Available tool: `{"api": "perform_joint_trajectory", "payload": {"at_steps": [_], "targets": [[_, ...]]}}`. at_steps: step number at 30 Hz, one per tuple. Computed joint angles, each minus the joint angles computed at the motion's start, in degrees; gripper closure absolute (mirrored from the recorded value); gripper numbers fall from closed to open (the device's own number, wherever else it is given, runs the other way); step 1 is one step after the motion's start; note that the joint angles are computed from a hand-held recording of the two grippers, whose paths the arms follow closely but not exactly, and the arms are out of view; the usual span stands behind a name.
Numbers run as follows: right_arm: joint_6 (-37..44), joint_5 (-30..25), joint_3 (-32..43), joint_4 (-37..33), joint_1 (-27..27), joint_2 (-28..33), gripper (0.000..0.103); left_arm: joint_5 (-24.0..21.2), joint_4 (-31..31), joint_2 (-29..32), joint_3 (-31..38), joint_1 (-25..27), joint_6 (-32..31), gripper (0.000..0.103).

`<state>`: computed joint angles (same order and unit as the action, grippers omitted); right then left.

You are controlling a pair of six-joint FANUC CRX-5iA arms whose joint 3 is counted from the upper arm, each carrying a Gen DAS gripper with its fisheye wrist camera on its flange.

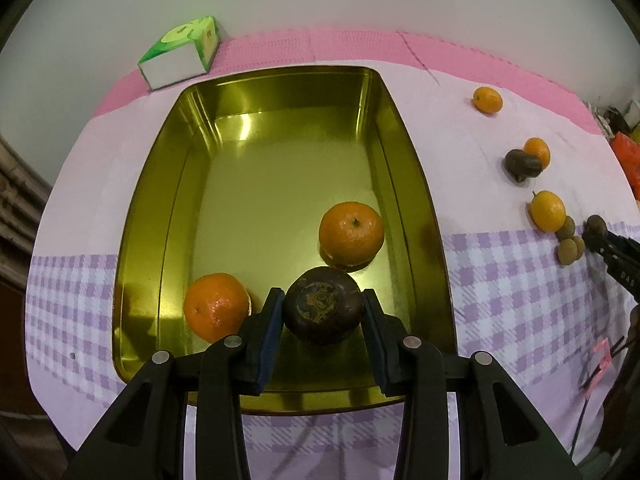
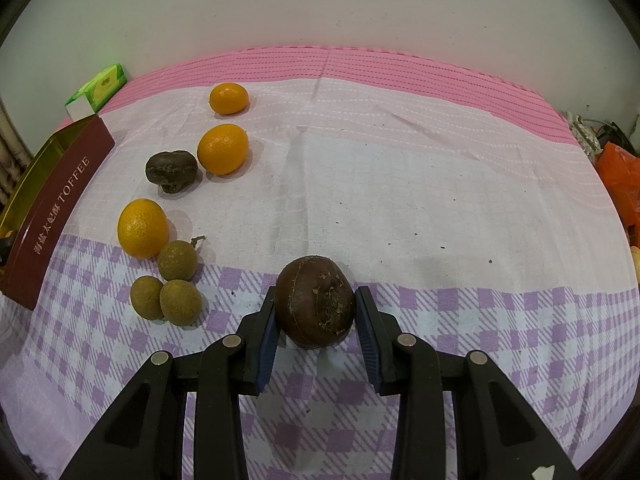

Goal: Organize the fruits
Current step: 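Carry the dark fruit into the gold tin and open the left gripper while the right holds its fruit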

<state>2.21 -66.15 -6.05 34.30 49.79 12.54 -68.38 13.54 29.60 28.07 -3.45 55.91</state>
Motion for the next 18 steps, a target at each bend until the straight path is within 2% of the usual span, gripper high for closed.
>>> {"api": "perform_joint_trajectory", "payload": {"at_steps": [18], "targets": [[-1.0,-0.3,0.2,0.2,0.1,0.3,0.070,-0.8,1.1,0.9,-0.4,0.8,-1.3,0.062]]}}
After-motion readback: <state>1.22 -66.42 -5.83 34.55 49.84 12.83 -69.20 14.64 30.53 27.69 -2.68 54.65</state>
